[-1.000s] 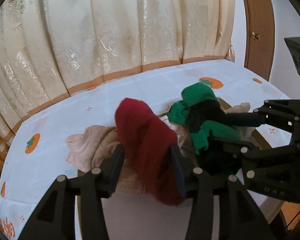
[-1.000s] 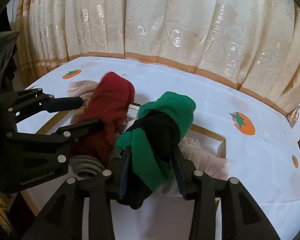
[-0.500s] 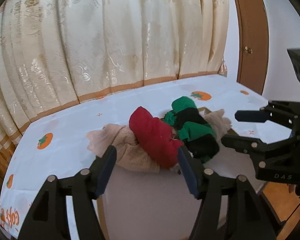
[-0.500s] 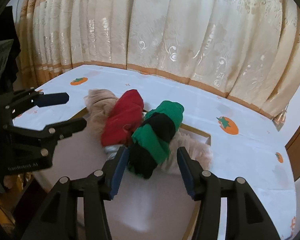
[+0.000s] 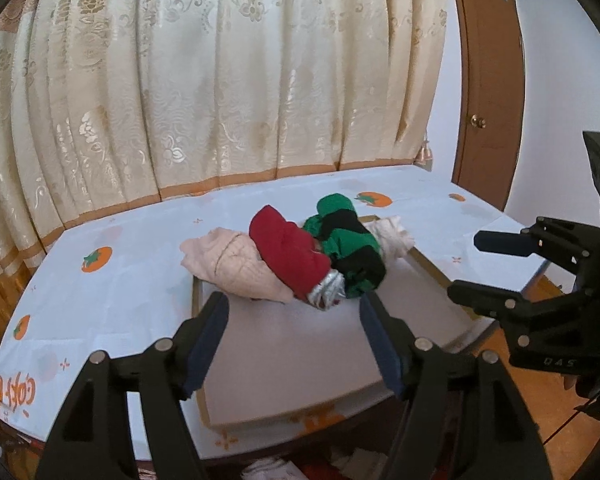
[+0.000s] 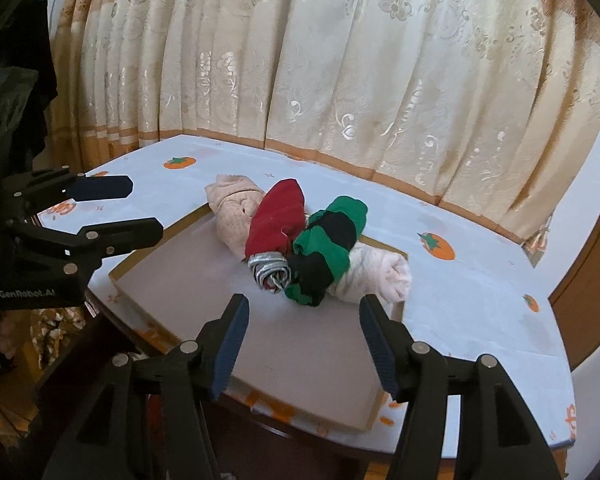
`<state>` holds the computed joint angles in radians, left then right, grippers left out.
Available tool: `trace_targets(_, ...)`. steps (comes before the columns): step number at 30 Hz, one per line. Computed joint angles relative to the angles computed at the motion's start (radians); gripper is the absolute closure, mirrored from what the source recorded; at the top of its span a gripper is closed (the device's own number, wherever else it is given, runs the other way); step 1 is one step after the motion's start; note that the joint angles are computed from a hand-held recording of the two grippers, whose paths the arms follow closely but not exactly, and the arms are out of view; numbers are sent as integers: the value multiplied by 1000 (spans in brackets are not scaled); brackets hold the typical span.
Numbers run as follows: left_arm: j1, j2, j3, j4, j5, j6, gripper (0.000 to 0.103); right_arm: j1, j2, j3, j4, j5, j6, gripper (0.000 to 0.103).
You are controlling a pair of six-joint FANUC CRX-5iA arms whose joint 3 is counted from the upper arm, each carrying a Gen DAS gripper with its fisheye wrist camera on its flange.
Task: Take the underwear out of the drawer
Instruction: 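Move both open tools back from the tray down into the drawer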
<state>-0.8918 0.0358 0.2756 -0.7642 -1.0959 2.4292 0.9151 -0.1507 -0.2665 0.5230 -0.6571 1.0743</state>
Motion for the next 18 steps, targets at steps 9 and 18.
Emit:
trace_targets(9,-98,-18,4,-80,-80,46,27,70,-70,-60,80,-64,-70,42)
trace_targets(18,-189,-41,-11,-150,-142,99,20,138,-143,-129,125,-82,-115,41)
